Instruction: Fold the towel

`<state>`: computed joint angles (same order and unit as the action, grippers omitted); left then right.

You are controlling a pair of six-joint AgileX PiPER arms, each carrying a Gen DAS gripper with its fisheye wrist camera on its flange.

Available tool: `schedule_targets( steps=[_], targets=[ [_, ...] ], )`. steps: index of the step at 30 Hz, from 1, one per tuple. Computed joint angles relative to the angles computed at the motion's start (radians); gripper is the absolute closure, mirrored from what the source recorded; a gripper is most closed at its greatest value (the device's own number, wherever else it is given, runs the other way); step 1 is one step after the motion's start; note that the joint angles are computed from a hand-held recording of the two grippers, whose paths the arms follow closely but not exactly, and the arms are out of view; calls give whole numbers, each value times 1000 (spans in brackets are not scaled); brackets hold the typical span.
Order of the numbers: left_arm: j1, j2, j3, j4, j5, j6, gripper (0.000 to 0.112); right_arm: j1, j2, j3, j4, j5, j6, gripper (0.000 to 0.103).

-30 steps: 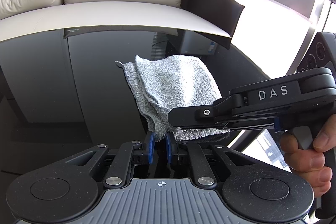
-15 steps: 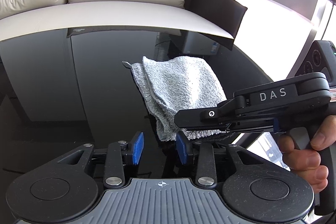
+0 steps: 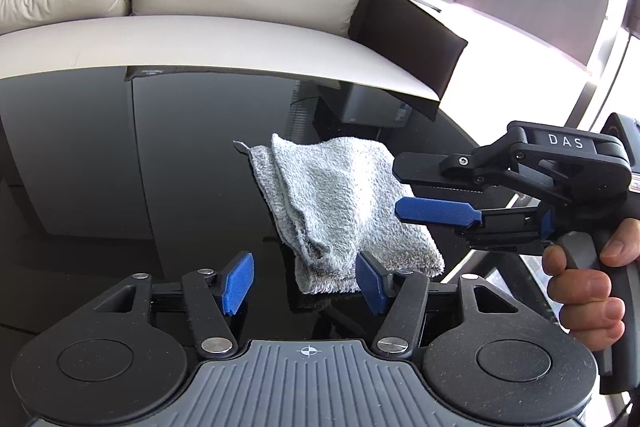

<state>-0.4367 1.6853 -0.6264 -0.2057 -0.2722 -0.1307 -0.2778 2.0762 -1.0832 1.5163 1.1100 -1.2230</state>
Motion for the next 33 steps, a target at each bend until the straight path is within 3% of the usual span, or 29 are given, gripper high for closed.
schedule_targets(
  steps=[3, 7, 11, 16, 21, 24, 33],
  targets=[
    [16, 7, -18, 88, -17, -94, 57, -44, -1, 2, -21, -11, 13, 59],
    [18, 70, -119, -24, 6, 29, 58, -78, -9, 22, -41, -45, -16, 59],
    [47, 144, -227, 114, 31, -69, 65, -80, -26, 60, -35, -82, -64, 59],
    [90, 231, -338, 385, 76, -343, 74, -65, -25, 76, -15, -99, -80, 58],
    [106, 296, -420, 469, 110, -434, 74, -13, -26, 70, 16, -122, -71, 58],
    [119, 325, -453, 642, 120, -612, 80, 2, -24, 62, 22, -128, -60, 58],
    [133, 371, -489, 754, 112, -731, 81, 30, -16, 54, 23, -134, -59, 58]
  ],
)
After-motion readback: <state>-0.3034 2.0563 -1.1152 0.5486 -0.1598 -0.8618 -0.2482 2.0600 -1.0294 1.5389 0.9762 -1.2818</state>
